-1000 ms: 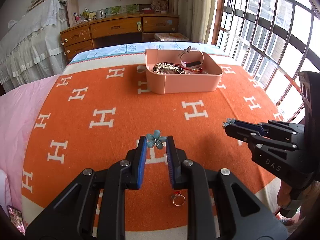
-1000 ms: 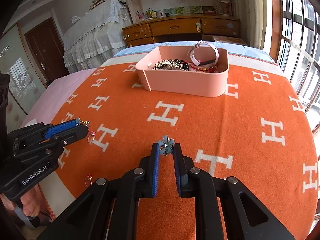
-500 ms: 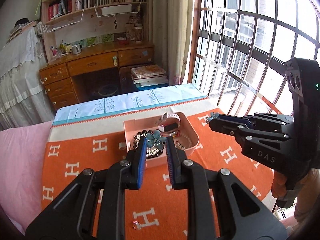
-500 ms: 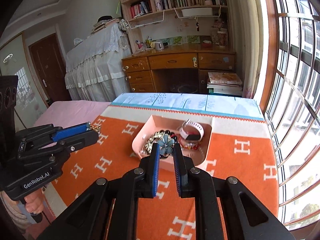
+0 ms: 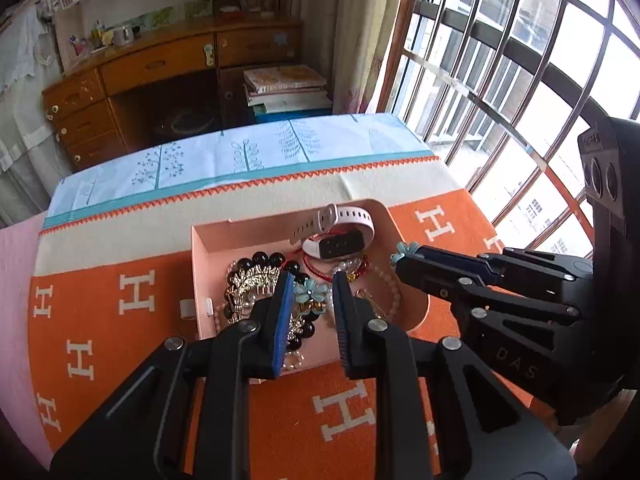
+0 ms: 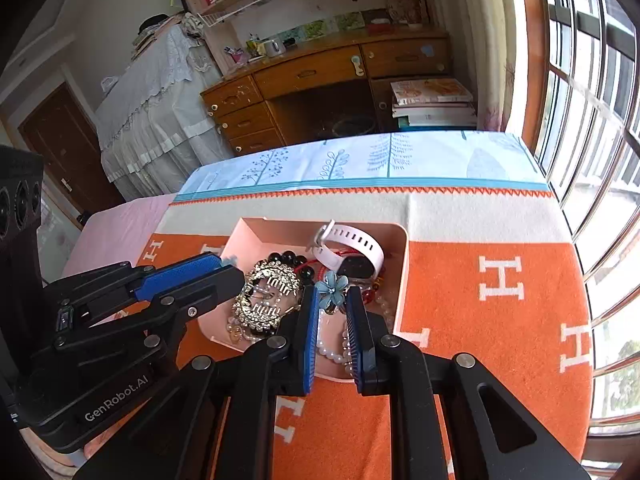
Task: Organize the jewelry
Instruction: 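Carry both flower brooches into the pink box and open both tools, then withdraw both tools from the box toward the two rings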
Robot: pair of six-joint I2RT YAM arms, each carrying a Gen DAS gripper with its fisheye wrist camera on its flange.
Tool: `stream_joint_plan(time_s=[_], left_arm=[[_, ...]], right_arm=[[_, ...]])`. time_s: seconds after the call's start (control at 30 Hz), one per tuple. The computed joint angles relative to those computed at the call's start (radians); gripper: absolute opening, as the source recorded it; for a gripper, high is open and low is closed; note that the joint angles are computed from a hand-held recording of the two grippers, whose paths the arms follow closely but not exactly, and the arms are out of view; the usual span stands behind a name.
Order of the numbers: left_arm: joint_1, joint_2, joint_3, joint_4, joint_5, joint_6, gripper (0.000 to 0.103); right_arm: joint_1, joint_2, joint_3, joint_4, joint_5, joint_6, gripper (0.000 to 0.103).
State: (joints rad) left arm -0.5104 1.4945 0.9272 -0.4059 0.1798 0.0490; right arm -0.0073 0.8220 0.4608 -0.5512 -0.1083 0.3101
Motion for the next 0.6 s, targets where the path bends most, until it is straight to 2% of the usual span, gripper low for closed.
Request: stream_joint_plan(time_s=[0.07, 0.13, 0.17, 0.2, 0.37, 0.5, 0.6], left_arm=[[0.005, 0.023, -0.009, 0.008, 0.000, 0.007, 0.024], [0.016, 0.016, -0.039, 0.031, 0.008, 0.017, 0.040], [0.017, 0.004, -0.053, 0.039, 0.005, 0.016, 0.051], [0.023, -0.010, -0.067, 0.046, 0.009, 0.016, 0.056], [0.047, -0.113, -0.132, 0.030, 0.000, -0.008, 0.056], [0.048, -0.248, -0.206, 0.013, -0.037, -0.020, 0.056], [0.057, -0.354, -0.256, -0.020, -0.049, -0.020, 0.056]], right_arm=[[-0.018, 0.025, -0.032, 0.040, -0.012, 0.001, 0.014], [-0.050, 0.034, -0.069, 0.083, -0.047, -0.013, 0.015], [-0.057, 0.029, -0.080, 0.091, -0.056, -0.018, 0.015], [-0.056, 0.021, -0.089, 0.094, -0.054, -0.018, 0.016], [-0.004, -0.070, -0.124, 0.076, -0.018, 0.016, 0.019], [0.118, -0.204, -0.133, -0.015, 0.059, 0.093, 0.019], [0.251, -0.306, -0.141, -0.096, 0.133, 0.193, 0.026]])
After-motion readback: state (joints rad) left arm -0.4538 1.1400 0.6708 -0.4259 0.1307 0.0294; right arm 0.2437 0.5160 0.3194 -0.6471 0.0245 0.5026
